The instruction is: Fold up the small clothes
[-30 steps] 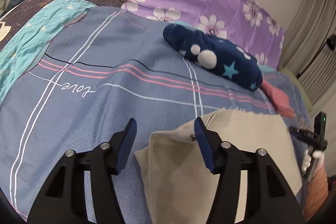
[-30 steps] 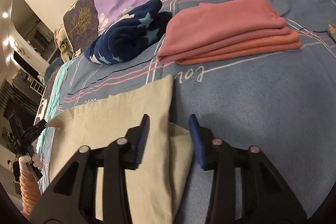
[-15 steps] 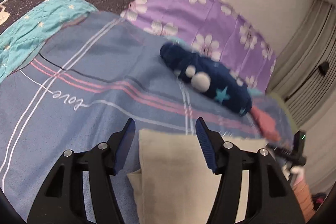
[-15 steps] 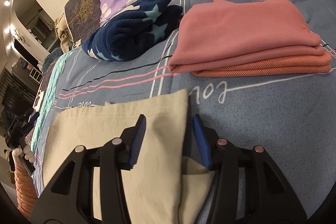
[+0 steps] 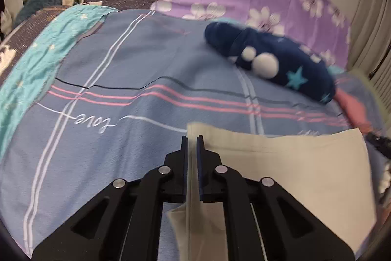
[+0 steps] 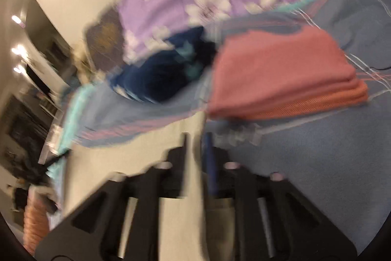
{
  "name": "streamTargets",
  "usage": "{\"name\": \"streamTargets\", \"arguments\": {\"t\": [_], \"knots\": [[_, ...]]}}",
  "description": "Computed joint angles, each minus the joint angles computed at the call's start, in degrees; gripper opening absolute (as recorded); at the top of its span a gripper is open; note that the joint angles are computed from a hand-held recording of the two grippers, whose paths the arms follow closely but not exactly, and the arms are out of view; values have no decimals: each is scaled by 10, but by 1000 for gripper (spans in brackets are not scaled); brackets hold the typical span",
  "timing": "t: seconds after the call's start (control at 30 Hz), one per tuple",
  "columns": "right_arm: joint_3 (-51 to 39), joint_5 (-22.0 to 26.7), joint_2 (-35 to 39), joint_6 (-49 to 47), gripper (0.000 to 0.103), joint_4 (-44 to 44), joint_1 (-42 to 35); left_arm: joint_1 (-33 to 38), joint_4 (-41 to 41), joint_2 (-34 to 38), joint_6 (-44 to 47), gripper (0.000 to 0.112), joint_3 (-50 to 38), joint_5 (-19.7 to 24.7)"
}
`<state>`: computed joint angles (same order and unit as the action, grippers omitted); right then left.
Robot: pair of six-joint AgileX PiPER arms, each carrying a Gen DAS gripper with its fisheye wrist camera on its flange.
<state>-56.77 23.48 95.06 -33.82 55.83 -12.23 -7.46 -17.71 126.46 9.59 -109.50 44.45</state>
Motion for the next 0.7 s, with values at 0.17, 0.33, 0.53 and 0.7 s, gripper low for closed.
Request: {"name": "streamTargets", "arguments": {"t": [0.17, 0.33, 0.53, 0.7], "knots": [[93, 6, -53, -86, 34, 37, -34, -26, 7, -98, 24, 31, 124, -75], [166, 82, -93, -210, 25, 116, -122, -105, -126, -174, 166, 33, 163, -18], [200, 156, -90, -326, 19, 176, -173, -299, -170, -170, 185, 37, 117, 80], [159, 217, -37, -343, 19, 159, -186, -449, -24, -127, 85, 42, 52, 100]]}}
